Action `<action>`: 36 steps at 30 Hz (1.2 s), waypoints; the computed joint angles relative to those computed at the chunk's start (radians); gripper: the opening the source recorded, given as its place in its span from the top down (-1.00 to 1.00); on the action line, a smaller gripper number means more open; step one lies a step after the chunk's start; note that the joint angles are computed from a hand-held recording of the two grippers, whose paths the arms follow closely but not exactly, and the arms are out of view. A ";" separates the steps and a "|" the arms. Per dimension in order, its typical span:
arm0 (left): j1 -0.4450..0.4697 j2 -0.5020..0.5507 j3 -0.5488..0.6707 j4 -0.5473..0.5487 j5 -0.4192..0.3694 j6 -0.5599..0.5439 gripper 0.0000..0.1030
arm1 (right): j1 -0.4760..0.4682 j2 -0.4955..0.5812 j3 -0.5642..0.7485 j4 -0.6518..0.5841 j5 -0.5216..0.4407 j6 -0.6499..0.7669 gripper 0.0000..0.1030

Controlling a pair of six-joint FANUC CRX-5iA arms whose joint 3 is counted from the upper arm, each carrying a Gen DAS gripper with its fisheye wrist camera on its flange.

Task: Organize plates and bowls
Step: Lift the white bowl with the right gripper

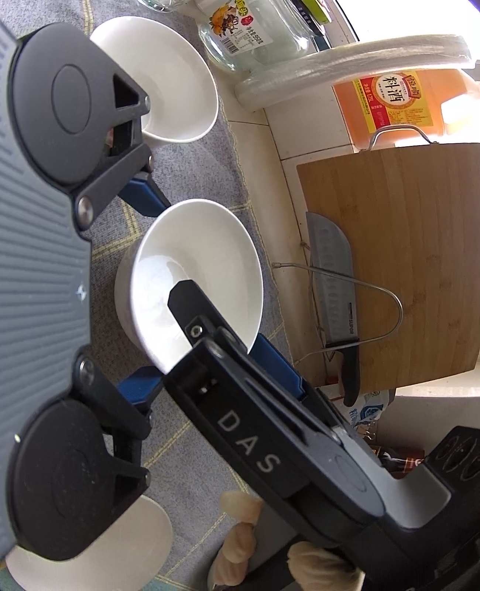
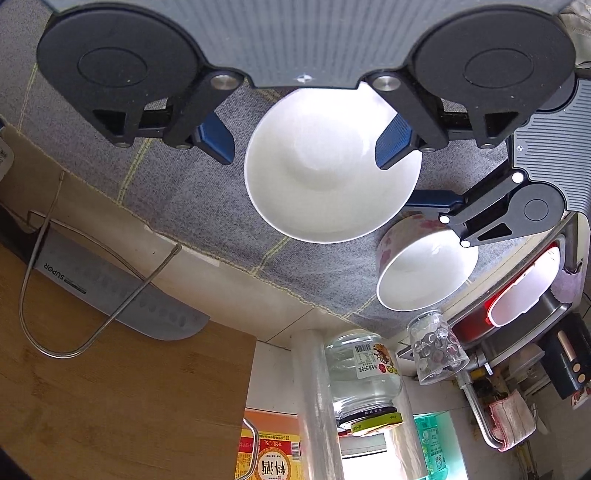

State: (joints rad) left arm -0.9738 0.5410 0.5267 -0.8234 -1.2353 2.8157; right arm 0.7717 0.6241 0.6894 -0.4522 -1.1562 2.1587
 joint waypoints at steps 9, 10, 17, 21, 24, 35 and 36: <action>0.005 -0.003 -0.003 0.004 0.003 -0.009 -0.69 | -0.003 0.040 0.057 -0.016 -0.036 -0.008 -0.60; 0.004 -0.002 -0.001 0.003 0.000 -0.011 -0.69 | -0.004 0.042 0.061 -0.018 -0.038 -0.009 -0.59; -0.004 0.007 0.011 -0.007 -0.015 -0.019 -0.69 | -0.005 0.058 0.085 -0.033 -0.057 -0.008 -0.57; -0.004 0.004 0.008 -0.005 -0.012 -0.023 -0.69 | -0.003 0.058 0.084 -0.031 -0.057 -0.016 -0.57; -0.003 0.005 0.013 0.003 -0.016 -0.034 -0.69 | -0.003 0.058 0.086 -0.030 -0.061 -0.026 -0.58; -0.009 -0.007 0.018 0.018 -0.024 -0.064 -0.69 | -0.015 0.040 0.080 -0.062 -0.081 -0.046 -0.58; -0.011 -0.008 0.021 0.019 -0.028 -0.068 -0.69 | -0.017 0.033 0.075 -0.069 -0.081 -0.045 -0.58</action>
State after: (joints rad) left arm -0.9845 0.5325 0.5481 -0.8045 -1.2638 2.7472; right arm 0.7543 0.6575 0.7642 -0.5211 -1.2373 2.1142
